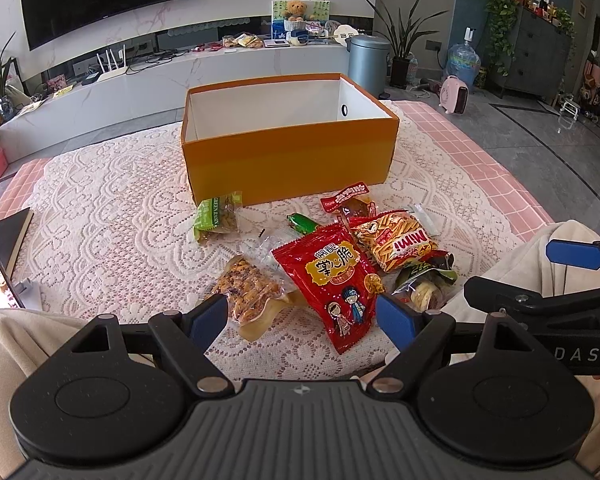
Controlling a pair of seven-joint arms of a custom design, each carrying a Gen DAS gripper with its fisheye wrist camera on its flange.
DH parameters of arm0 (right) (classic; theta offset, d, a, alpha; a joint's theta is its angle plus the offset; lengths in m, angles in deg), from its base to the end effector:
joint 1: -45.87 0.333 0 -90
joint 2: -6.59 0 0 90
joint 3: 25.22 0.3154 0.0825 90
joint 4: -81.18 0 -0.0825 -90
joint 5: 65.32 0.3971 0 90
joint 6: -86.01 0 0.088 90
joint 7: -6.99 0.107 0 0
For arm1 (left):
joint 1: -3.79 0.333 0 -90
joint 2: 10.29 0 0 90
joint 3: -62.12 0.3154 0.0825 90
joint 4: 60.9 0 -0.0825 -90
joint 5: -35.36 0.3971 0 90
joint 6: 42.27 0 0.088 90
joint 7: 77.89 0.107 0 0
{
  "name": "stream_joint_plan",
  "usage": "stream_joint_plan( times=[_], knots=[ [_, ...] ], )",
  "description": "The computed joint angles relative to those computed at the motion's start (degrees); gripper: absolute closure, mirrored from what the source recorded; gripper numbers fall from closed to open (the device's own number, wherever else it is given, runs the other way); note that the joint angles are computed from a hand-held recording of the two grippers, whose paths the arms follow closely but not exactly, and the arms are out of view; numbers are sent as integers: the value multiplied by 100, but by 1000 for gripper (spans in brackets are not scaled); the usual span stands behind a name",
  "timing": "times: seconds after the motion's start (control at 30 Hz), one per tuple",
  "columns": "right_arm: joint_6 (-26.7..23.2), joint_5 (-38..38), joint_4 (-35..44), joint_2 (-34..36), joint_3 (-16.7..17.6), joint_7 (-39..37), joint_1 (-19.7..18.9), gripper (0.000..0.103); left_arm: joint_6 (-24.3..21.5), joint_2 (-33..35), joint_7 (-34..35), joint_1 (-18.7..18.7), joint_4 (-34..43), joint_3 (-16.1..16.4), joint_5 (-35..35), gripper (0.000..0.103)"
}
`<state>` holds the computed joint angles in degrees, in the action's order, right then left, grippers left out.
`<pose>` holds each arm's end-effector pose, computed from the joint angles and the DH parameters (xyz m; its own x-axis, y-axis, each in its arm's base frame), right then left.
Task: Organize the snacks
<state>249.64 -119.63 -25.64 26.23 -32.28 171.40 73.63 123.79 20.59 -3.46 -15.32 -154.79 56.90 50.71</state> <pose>0.6115 0.2855 0.3822 -0.0534 -0.9968 -0.0602 -0.6887 0.0804 -0.7206 0.6740 -0.3092 0.3806 -0.3529 -0.9356 0.0067 -0.6989 0.2588 -0.6667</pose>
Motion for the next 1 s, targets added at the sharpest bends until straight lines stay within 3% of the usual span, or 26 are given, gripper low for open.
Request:
stream_joint_plan(
  times=[0.63, 0.8, 0.93, 1.0],
  knots=[
    [10, 248, 12, 33, 12, -161, -28, 4, -10, -8, 27, 13, -9, -11, -21, 5],
    [66, 271, 7, 50, -43, -132, -2, 4, -13, 5, 212, 144, -17, -154, -139, 5],
    [109, -270, 14, 68, -287, 405, 170, 4, -35, 54, 513, 343, 25, -354, -399, 14],
    [77, -333, 43, 97, -245, 437, 108, 4, -3, 102, 678, 438, 54, -457, -543, 20]
  ],
)
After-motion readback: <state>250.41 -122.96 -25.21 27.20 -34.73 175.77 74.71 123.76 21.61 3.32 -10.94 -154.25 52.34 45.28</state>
